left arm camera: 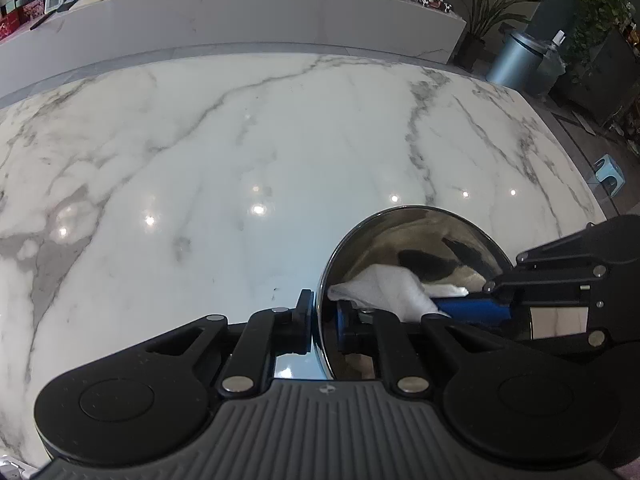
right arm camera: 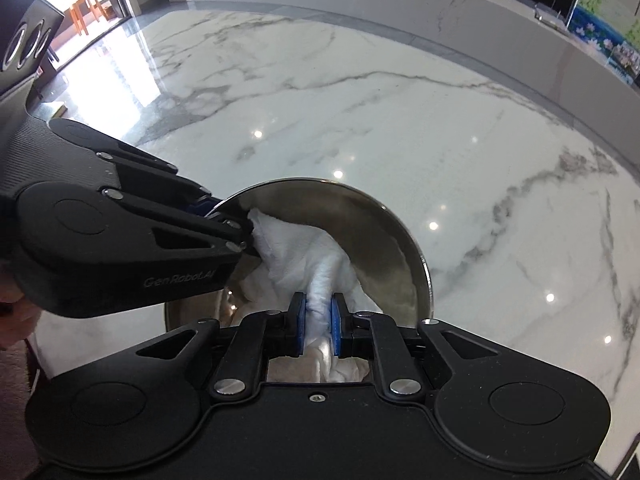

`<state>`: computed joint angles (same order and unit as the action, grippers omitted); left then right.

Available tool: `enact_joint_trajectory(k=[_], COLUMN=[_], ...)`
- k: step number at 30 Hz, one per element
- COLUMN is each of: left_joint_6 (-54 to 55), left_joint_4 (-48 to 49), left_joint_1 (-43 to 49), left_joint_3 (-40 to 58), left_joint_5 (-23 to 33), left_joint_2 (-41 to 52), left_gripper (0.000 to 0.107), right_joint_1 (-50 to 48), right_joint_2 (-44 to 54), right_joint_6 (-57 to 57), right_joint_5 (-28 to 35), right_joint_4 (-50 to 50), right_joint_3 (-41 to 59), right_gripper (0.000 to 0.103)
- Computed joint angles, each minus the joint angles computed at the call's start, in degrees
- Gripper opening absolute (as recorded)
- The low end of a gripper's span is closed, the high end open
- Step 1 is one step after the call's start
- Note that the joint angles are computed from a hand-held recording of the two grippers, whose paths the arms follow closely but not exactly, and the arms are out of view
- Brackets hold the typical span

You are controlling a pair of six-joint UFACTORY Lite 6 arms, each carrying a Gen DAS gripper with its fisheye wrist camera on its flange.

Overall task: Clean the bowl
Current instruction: 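Wipe the bowl interior again with the right gripper while the left gripper holds the rim, then rub the towel along the bowl wall with the right gripper while the left gripper holds the rim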

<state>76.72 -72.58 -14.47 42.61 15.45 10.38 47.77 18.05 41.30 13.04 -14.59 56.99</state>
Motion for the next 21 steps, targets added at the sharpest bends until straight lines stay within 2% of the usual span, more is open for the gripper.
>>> enact_joint_trajectory(k=[2, 6, 11, 13, 16, 19, 21], left_joint_6=[-0.46, -6.70, -14.43, -14.00, -15.65, -17.10, -16.37], left_joint_4=[1.54, 6.58, 13.45, 12.96, 14.32, 16.21, 16.25], left_joint_1=[1.82, 2.30, 2.44, 2.67, 3.10, 3.05, 2.89], left_joint_3=[0.14, 0.28, -0.46, -1.66, -1.79, -1.55, -1.46], left_joint_5=[0.98, 1.76, 2.70, 3.06, 3.43, 3.03, 2.81], left_joint_2=[-0.11, -1.28, -3.15, -4.26, -4.04, -3.83, -3.77], left_gripper=[0.010, 0.012, 0.030, 0.034, 0.032, 0.014, 0.011], right_joint_1=[0.04, 1.38, 1.97, 2.16, 2.46, 2.72, 3.18], right_joint_2=[-0.43, 0.08, -0.21, -0.22, -0.07, -0.17, 0.17], right_joint_6=[-0.78, 6.20, 9.61, 10.36, 11.49, 13.00, 13.27], right_joint_5=[-0.48, 0.50, 0.95, 1.14, 1.48, 1.70, 2.73], right_joint_4=[1.28, -5.12, -8.19, -8.79, -10.09, -11.80, -13.47], right_joint_3=[-0.57, 0.05, -0.22, -0.17, 0.00, -0.12, 0.45], right_gripper=[0.012, 0.011, 0.011, 0.011, 0.011, 0.011, 0.011])
